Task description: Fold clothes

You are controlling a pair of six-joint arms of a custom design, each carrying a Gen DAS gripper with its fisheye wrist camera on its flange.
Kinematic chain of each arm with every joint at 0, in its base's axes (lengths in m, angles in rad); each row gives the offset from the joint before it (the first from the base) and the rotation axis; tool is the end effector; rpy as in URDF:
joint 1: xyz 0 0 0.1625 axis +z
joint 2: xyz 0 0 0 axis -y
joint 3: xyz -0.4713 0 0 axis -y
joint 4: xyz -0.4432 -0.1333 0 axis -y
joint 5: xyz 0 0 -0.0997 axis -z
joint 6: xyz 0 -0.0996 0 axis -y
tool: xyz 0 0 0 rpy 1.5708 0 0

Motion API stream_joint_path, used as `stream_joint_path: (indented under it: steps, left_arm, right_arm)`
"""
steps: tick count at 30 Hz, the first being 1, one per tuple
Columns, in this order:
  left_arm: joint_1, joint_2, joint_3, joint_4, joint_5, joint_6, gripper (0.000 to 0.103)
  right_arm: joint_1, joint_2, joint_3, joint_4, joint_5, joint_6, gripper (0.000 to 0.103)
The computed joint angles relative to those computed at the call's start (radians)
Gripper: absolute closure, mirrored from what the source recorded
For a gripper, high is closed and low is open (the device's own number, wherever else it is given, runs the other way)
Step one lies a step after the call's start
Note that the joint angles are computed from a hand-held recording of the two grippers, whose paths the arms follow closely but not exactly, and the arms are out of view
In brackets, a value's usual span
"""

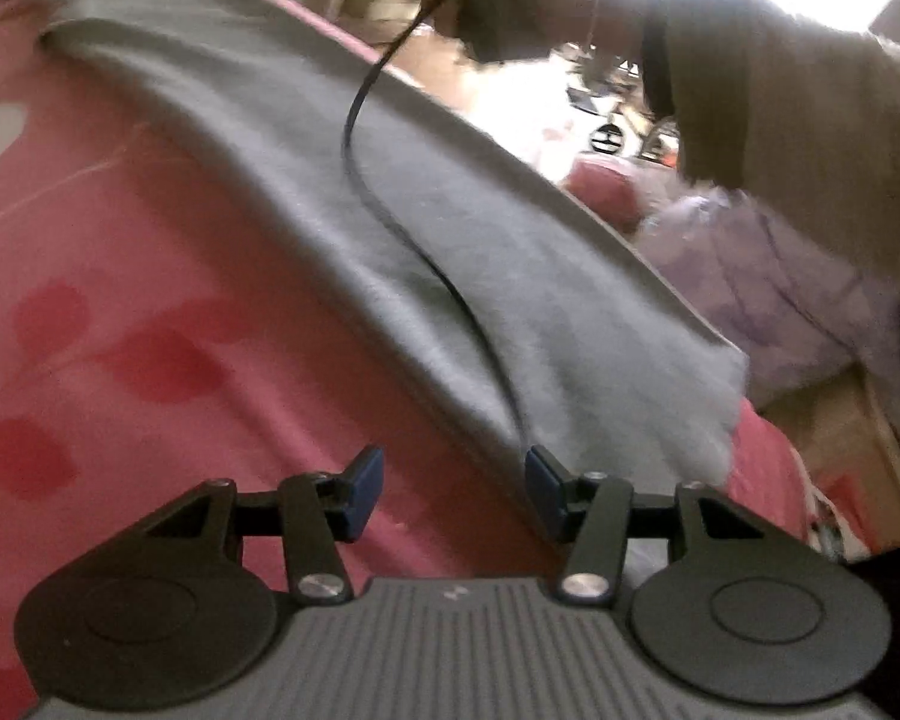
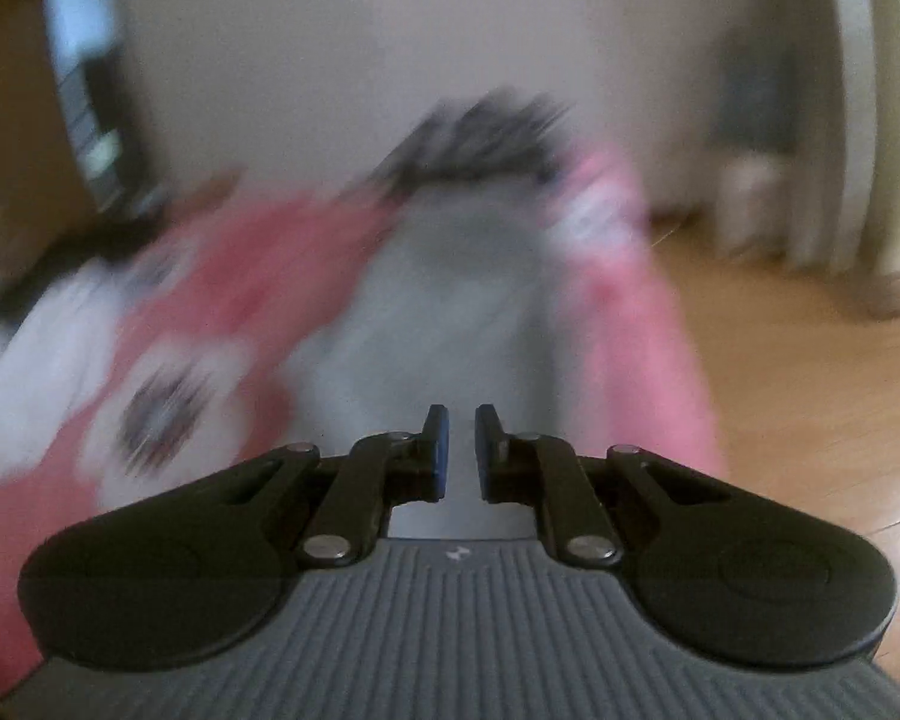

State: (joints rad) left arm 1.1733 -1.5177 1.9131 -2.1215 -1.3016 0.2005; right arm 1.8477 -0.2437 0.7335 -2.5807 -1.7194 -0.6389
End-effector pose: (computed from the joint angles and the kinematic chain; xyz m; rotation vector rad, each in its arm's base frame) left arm -0.0646 -0.5665 0.3830 0.8187 2.7590 -0.2612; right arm 0.3830 -0.9140 0.0318 1.1971 -2.5554 0.7006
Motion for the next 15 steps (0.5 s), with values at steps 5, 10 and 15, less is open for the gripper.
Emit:
stream_joint_path:
  steps: [5,10,15]
  left_arm:
    - [-0.01,-0.021,0.003,-0.004,0.068,-0.099,0.05]
    - [-0.01,-0.03,0.016,-0.005,0.085,-0.111,0.049]
    - [-0.003,-0.002,0.008,-0.011,0.075,-0.103,0.05]
  right_arm:
    - [0.027,0.087,-0.015,0.11,-0.134,0.065,0.094]
    - [0.029,0.024,0.095,0.02,0.006,0.007,0.096]
    - [0.027,0.129,-0.079,0.063,-0.118,0.109,0.094]
